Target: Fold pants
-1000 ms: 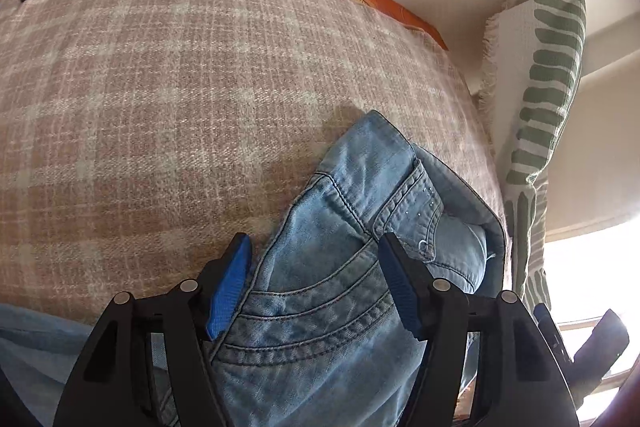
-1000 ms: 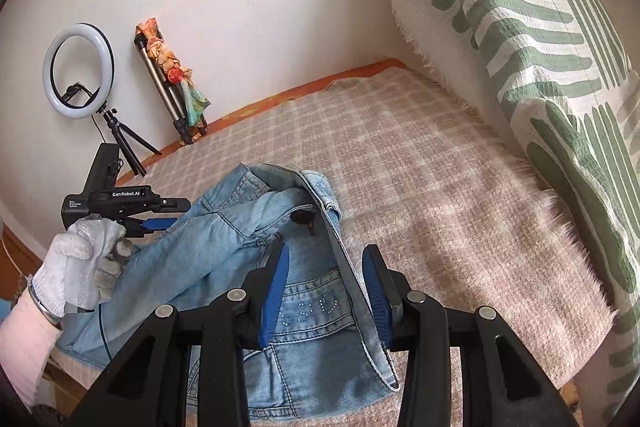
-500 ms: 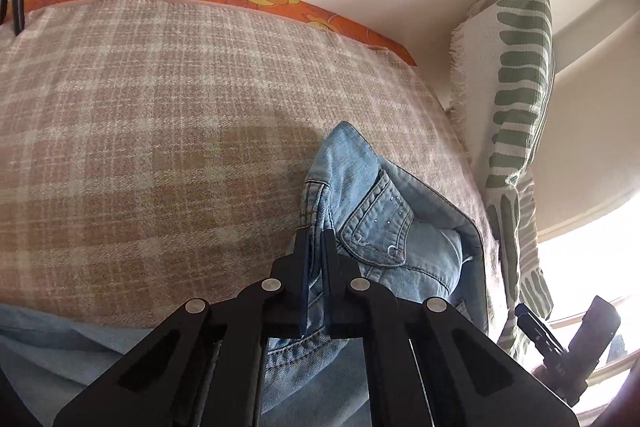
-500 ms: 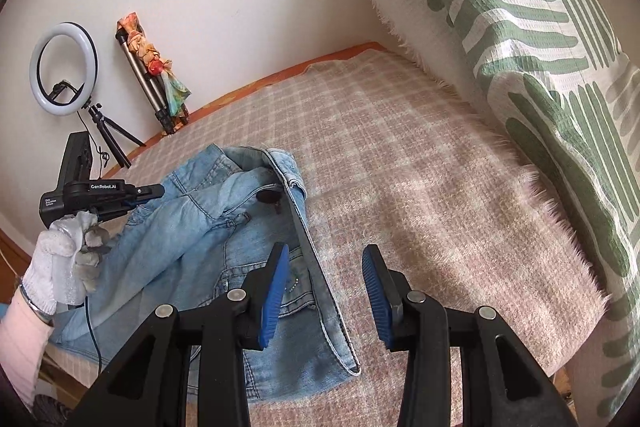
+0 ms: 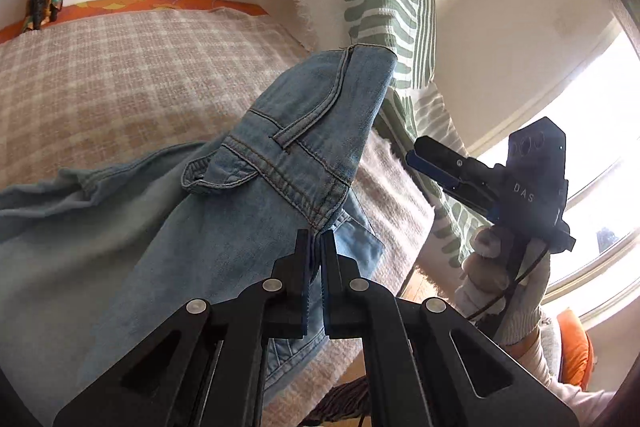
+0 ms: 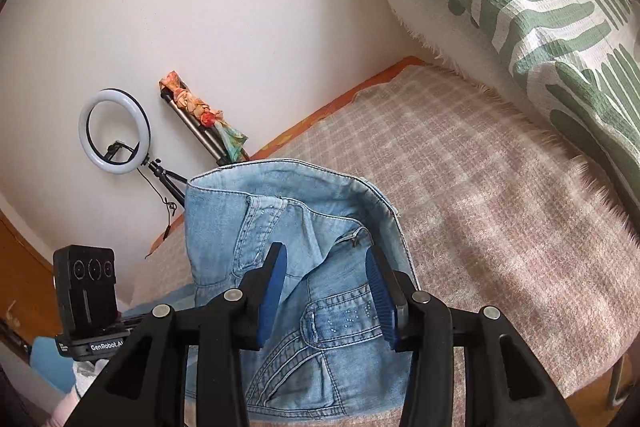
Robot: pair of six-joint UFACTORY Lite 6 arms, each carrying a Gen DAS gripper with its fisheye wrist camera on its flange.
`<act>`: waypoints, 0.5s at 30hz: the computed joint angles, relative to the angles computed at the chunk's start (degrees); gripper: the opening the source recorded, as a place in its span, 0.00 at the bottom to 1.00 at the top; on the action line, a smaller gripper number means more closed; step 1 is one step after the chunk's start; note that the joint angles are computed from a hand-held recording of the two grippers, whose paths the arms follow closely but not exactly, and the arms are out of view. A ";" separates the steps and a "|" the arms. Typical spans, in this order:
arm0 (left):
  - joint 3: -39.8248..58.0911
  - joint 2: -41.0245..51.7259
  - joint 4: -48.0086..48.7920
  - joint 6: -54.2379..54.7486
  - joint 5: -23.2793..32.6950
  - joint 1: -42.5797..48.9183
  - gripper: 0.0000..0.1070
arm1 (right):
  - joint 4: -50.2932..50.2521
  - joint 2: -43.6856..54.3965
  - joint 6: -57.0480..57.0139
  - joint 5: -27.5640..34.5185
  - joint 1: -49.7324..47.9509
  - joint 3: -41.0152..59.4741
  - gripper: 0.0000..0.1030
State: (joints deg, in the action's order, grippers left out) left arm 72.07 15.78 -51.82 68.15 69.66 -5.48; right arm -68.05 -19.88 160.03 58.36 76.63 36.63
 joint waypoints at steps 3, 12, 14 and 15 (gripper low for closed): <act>-6.82 -3.02 1.22 2.50 -4.85 -3.25 0.03 | -5.99 -1.71 9.00 -1.10 1.65 -3.57 0.74; -8.59 -7.45 7.09 5.72 -3.26 5.04 0.12 | -8.17 6.03 9.17 -19.95 -9.63 -3.46 0.64; -6.85 -7.72 7.97 8.56 -2.84 11.35 0.17 | -2.82 9.63 1.81 -20.60 -10.40 -0.08 0.63; -5.78 -7.01 8.71 10.19 -2.56 14.89 0.18 | -0.29 11.24 -2.32 -20.09 -10.23 1.82 0.63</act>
State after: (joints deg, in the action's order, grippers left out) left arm 66.29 8.77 -43.11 78.33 67.10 9.41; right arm -68.34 -8.64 157.71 38.27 66.40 38.45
